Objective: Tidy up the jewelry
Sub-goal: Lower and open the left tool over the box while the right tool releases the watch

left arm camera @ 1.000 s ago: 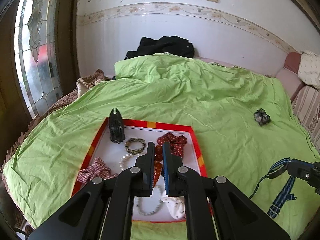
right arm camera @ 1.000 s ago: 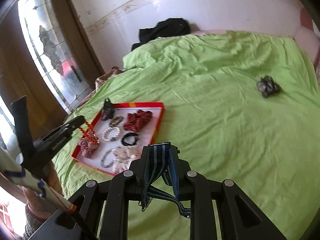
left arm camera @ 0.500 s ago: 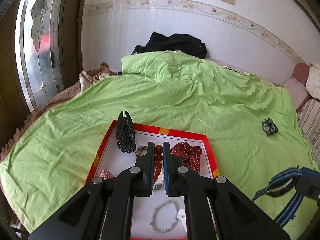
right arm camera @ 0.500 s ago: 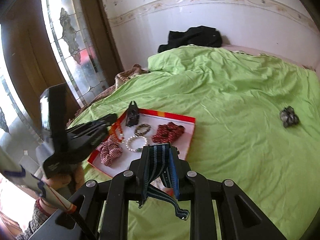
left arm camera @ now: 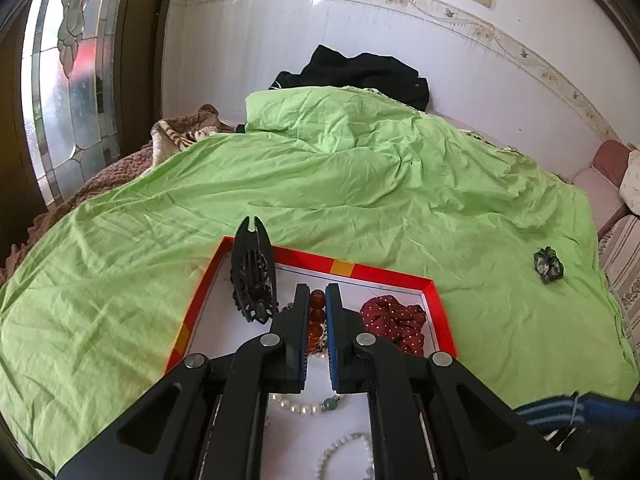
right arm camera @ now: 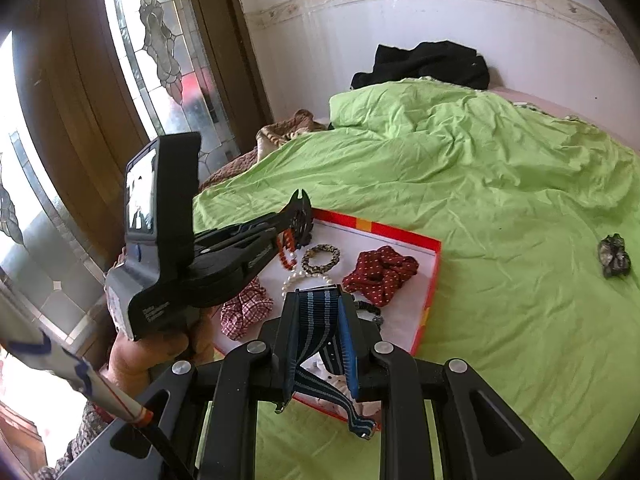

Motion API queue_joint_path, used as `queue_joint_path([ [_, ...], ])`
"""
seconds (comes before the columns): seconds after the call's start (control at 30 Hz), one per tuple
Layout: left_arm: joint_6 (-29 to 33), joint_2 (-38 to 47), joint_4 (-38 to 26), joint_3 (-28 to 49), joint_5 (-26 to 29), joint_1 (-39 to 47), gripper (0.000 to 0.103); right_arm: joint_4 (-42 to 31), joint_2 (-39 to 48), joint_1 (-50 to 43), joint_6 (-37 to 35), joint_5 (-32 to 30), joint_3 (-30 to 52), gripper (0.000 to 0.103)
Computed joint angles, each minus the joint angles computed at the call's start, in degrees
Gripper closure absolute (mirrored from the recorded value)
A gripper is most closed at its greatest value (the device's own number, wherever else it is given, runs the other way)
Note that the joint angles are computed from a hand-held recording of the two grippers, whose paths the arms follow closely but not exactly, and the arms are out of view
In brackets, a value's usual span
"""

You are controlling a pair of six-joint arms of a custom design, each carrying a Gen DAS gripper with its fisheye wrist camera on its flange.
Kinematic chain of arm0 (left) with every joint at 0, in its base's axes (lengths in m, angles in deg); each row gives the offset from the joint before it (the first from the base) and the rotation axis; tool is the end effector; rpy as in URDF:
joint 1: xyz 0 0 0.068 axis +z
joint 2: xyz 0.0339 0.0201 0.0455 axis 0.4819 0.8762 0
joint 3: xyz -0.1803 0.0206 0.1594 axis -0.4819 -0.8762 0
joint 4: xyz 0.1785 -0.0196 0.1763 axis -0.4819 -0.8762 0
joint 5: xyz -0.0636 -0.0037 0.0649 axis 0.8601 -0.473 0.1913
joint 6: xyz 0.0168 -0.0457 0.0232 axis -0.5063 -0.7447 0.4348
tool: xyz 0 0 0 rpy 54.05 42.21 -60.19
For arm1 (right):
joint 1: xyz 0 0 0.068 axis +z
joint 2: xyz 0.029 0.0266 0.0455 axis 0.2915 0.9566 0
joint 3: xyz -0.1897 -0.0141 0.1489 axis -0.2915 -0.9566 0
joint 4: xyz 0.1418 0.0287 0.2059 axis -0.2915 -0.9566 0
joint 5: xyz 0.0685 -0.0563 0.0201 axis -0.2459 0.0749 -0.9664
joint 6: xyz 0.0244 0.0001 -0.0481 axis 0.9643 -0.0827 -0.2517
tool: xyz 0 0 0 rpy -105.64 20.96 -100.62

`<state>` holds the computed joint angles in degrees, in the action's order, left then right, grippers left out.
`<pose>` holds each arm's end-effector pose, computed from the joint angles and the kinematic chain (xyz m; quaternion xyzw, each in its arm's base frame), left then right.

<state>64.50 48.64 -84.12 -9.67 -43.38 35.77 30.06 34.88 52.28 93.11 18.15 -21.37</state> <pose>0.3454 0.0297 0.2253 0.0493 0.8987 -0.1215 0.4186 0.2340 0.1610 0.2737 -0.0844 0.9052 0.1521 0.3878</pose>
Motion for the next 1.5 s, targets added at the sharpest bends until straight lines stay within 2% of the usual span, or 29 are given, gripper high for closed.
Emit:
queue_joint_path([
  [0.37, 0.8, 4.2, 1.7, 2.0, -2.4, -1.2, 0.096, 1.8, 4.2, -0.7, -0.5, -1.6, 2.0, 0.082],
  [0.6, 0.2, 6.9, 1.3, 4.1, -2.0, -0.2, 0.096, 1.9, 6.3, 0.5, -0.4, -2.3, 5.1, 0.082],
  [0.97, -0.5, 9.7, 1.1, 6.1, -1.2, 0.9, 0.096, 4.7, 12.0, -0.7, 2.0, -7.0, 4.4, 0.082],
  [1.5, -0.6, 13.6, 0.3, 8.9, -1.1, 0.3, 0.096, 6.7, 19.2, -3.3, 1.8, -8.5, 4.1, 0.082],
])
